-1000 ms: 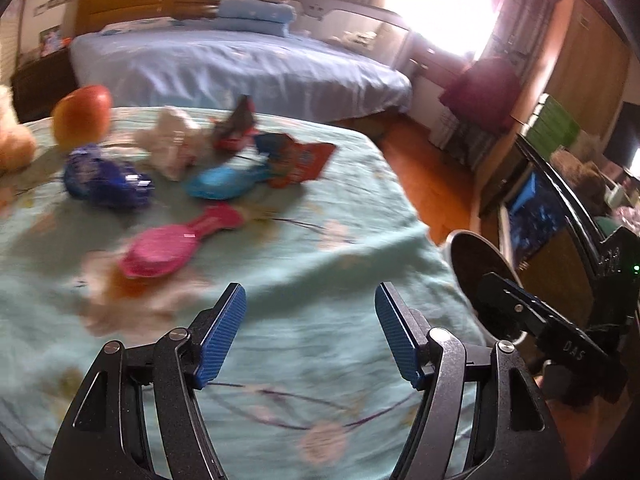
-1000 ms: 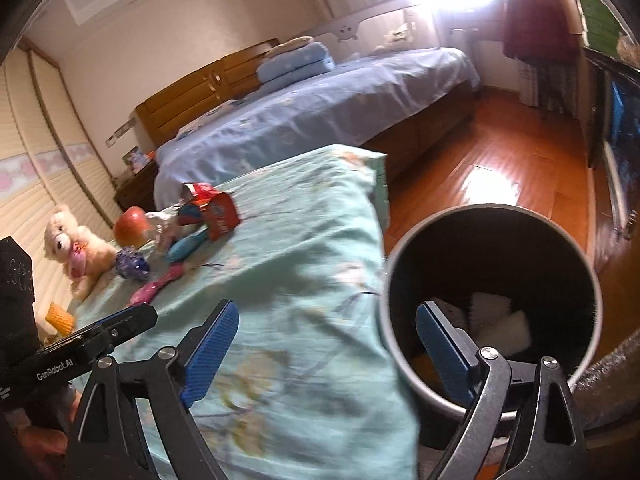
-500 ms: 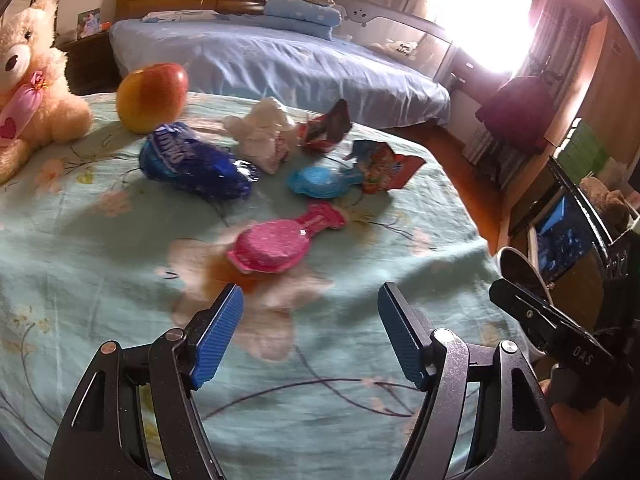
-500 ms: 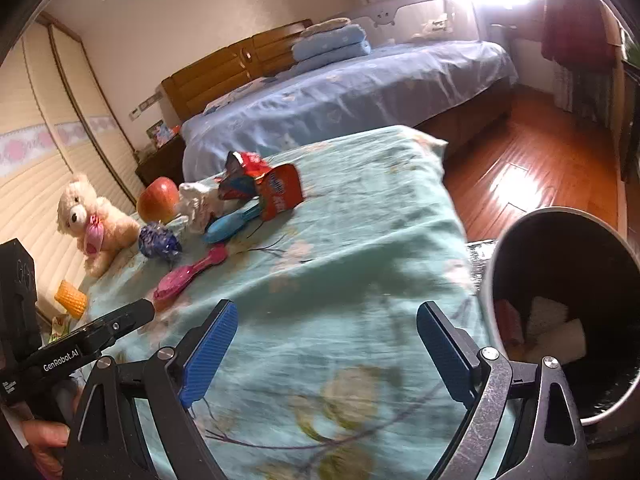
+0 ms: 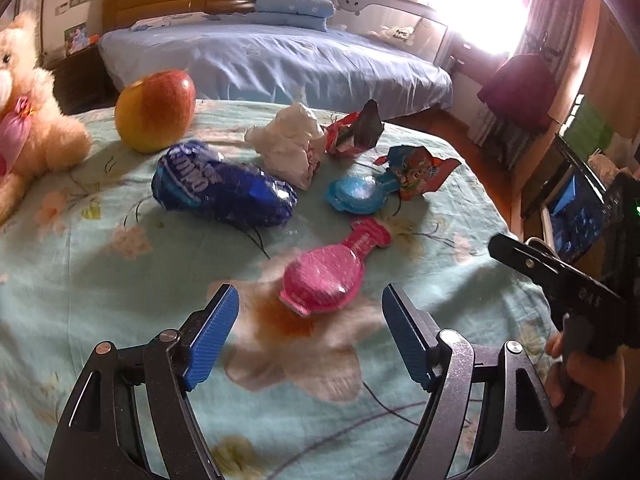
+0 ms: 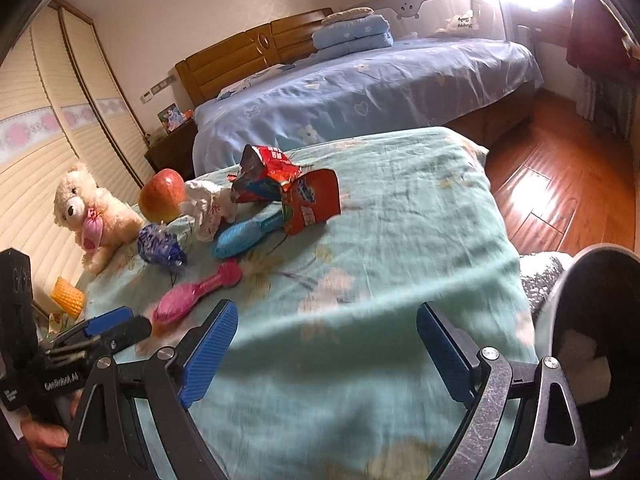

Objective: Collect trash
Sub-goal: 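Move both open tools back over the remaining trash on the bed, then grasp the pink bottle-shaped packet with the left tool while the right tool grasps the red-orange wrapper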

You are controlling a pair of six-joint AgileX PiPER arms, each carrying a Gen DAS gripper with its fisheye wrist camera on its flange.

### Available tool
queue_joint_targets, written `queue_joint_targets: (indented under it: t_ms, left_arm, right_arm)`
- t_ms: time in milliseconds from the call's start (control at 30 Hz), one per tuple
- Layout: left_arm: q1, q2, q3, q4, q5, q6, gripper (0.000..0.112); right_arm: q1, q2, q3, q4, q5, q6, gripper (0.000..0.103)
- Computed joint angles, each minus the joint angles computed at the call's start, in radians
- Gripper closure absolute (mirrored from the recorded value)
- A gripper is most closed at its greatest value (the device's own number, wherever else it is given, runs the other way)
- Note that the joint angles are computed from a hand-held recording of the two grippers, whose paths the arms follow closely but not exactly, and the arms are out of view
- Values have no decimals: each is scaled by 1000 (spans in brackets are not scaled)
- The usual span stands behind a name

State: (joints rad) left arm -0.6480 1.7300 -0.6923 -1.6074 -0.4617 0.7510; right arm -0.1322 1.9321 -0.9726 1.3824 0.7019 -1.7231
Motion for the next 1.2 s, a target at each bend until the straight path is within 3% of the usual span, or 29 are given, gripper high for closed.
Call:
queue_joint_targets:
  t_ms: [333,500,567,600,633,700,800,900,1200]
  left_arm:
    - [102,69,-85,-110,140,353,34]
    - [97,101,-111,-53,127,335,34]
    - [94,125,-131,-69,125,358,44]
    - [93,134,-141,-99,125,391,57]
    - [86,140,-149,-127,112,418,58]
    - [76,136,-145,-103,100,382,62]
    - [70,126,-129,-51,99,286,63]
    - [49,112,-110,-9,85,196,63]
    - [-45,88,-114,-32,10,97,63]
  right_arm:
    - [133,131,-215,-87,-33,182,11]
    - [179,205,-337,-152,-48,288,12]
    - [195,226,-369,-167,-63,314,12]
    - [200,234,-383,-175,-66,327,16]
    - [206,240,-393,-183,-73,336,21]
    - [213,246,-403,-204,-87,356,59]
    - [203,245,-398,-184,-76,339,75]
    - [181,220,-357,-142,-68,294,82]
    - [25,100,-153,-47,38,130,83]
